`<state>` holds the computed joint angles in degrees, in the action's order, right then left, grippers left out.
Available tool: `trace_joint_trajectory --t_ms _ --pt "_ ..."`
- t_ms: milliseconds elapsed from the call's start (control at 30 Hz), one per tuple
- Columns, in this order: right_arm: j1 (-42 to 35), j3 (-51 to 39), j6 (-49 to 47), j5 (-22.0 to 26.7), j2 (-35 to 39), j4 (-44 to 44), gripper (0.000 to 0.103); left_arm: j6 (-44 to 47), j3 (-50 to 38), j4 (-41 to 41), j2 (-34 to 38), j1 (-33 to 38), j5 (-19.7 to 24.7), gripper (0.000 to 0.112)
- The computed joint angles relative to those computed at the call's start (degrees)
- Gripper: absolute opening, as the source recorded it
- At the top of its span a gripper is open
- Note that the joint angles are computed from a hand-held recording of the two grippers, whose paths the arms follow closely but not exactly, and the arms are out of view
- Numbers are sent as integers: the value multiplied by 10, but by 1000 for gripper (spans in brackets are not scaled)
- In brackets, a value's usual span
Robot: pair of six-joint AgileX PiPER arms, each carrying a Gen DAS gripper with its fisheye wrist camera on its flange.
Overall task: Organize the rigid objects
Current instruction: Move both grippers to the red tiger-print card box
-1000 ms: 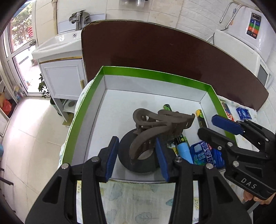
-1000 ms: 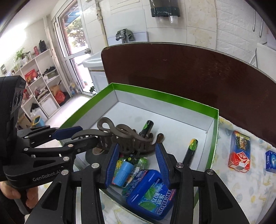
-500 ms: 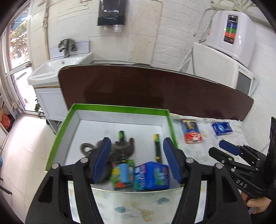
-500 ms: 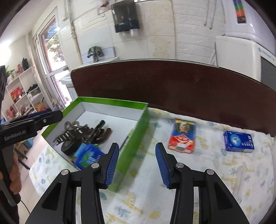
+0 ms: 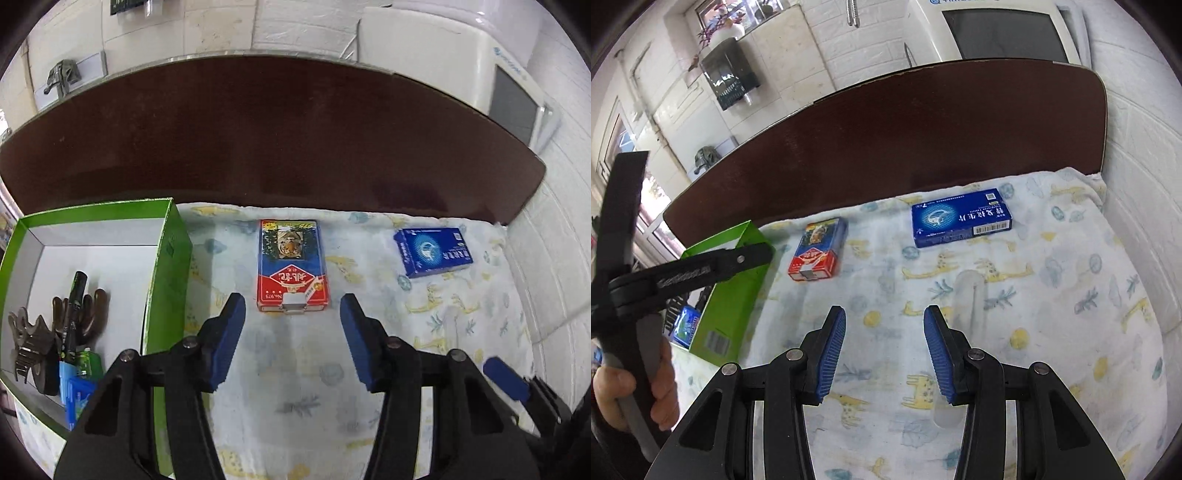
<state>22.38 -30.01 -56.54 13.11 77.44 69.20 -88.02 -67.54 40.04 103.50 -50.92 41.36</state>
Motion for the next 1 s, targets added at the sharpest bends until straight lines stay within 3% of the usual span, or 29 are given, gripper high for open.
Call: trace_joint_trajectory --t_ms 67,233,267,333,400,500,633,667,733,867,1000 --pt "-14 3 -71 19 11 59 46 21 -20 -39 27 34 -16 48" --pt "-26 -46 -211 79 98 211 46 41 -49 -83 64 71 -16 33" --pt "-27 -73 -196 99 134 211 46 54 -51 -97 69 77 -20 28" --pt "-27 -127 -153 138 199 197 29 78 -49 -124 75 91 -37 24" --pt "-22 -179 -107 167 257 187 29 73 -39 -122 73 98 -57 26" --pt "-5 -233 -58 173 309 172 28 92 -33 -134 71 112 -83 24" --pt "-5 -282 -18 203 359 154 27 161 -5 -200 62 141 -150 25" --pt "-7 -298 2 222 379 131 26 171 -7 -206 64 137 -149 28" --pt "-3 -298 -1 227 377 122 24 152 -7 -184 63 124 -143 30" --pt "-8 -261 -17 219 351 124 24 189 11 -236 51 109 -162 30" --pt "-6 -178 -7 183 267 68 24 189 54 -274 19 49 -183 30"
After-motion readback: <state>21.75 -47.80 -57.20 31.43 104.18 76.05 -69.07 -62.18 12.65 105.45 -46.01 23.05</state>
